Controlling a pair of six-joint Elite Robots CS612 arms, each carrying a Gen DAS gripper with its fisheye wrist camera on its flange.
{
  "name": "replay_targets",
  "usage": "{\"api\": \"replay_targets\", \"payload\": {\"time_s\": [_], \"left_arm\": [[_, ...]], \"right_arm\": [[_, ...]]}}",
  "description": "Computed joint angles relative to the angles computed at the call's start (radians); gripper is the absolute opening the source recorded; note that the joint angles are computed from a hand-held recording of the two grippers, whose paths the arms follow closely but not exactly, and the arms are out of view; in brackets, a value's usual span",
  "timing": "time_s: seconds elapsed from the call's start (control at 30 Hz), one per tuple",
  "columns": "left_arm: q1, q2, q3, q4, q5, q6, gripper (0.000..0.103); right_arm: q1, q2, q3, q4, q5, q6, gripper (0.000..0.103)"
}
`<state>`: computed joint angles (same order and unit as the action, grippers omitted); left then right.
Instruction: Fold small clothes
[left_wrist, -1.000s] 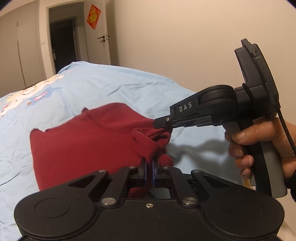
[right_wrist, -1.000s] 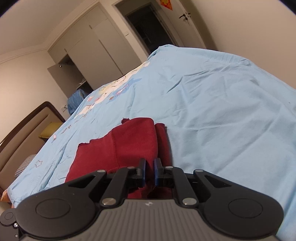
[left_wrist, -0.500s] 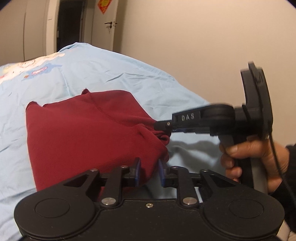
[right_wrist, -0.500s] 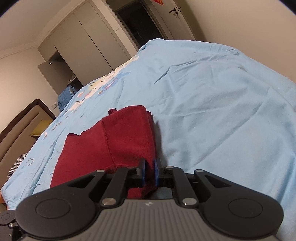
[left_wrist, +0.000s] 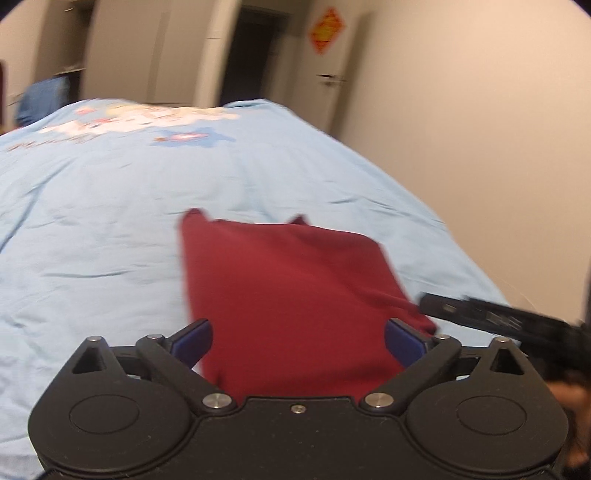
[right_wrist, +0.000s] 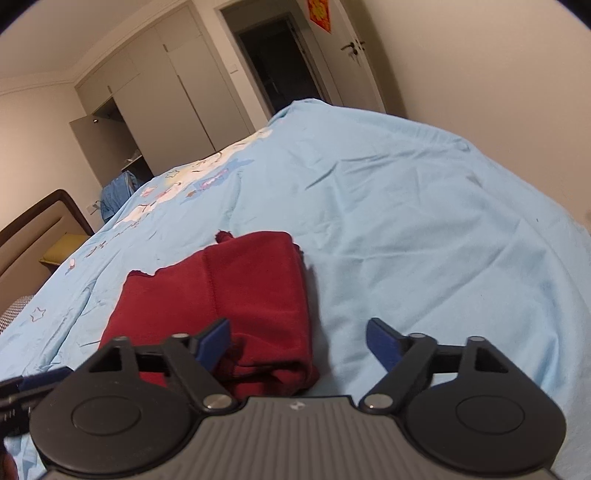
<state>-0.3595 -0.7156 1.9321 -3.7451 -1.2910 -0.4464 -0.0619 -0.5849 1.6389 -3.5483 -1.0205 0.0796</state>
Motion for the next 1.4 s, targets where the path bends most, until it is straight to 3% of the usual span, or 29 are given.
{"api": "replay_targets", "payload": {"time_s": [0.2,0.4,0.5,0.77,1.27,1.4], "left_arm": [[0.027,-0.022,0.012,0.124,0.048,-0.146,0.102],[0.035,-0.037,0.016,0.242,0.067,-0.184,0.102],[0.038,-0.038,0.021,0.243,0.053,-0.193,0.102],[0.039,-0.033,0.013,0.264,0.043,-0.199,0.102],[0.046,-0.028,0.010,0.296,0.018,-0.219,0.102],[0.047,-0.025,0.004,0.314,0.021,-0.220,0.102]], "right_arm": [[0.018,-0.010,0.020,-0.035,0.012,-0.106,0.101],[0.041,-0.015,0.033,0.000,-0.073,-0.177,0.103],[0.045,-0.016,0.032,0.052,-0.145,-0.166,0.103],[0.029,-0.012,0.043,0.081,-0.133,-0.150,0.103],[0.033,0.002,0.054,0.032,-0.153,-0.161,0.103],[0.021,-0.010,0.068,0.036,-0.093,-0.161,0.103]]}}
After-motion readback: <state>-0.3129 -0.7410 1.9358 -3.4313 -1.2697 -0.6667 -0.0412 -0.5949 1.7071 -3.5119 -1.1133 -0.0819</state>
